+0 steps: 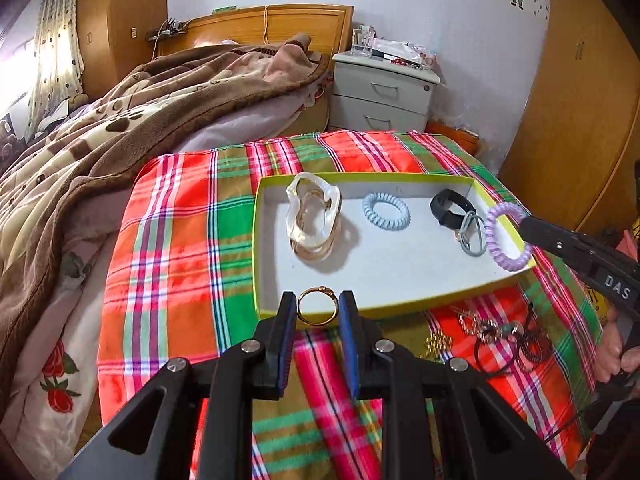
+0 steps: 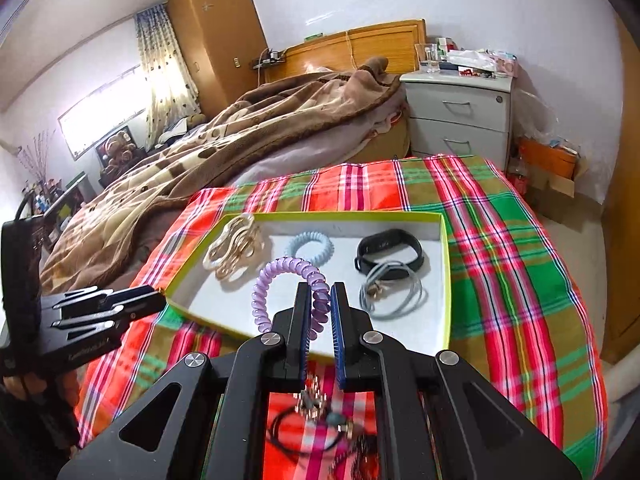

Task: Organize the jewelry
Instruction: 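Carry the lilac tie and gold ring into the box lid and release both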

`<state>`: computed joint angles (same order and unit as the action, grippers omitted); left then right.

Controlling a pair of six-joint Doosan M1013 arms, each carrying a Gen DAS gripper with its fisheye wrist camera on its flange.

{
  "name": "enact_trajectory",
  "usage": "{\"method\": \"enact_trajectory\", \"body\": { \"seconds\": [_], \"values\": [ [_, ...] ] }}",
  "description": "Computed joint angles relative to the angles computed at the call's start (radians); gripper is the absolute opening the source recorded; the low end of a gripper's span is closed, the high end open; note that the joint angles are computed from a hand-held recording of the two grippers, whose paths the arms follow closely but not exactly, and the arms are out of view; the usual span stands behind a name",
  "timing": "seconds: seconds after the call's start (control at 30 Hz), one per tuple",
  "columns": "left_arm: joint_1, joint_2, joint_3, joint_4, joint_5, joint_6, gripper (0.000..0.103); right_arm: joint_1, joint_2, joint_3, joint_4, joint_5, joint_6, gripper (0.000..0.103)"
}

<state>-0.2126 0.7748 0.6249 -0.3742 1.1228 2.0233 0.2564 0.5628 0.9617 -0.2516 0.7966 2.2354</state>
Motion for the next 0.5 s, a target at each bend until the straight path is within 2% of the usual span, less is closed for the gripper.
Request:
{"method": "enact_trajectory", "body": {
  "seconds": [0.27,0.5],
  "values": [
    [-0.007,0.064,-0.109,0.002,0.055,-0.031,0.022,-0.015,0.07,-0.103,0.07,0.065,-0.039,0.01],
    [-0.014,0.106,-0.172,0.007,0.104,-0.051,0.022,-0.024,0.139,-0.202,0.137,0.154,-0.097,0.01]
  ]
}}
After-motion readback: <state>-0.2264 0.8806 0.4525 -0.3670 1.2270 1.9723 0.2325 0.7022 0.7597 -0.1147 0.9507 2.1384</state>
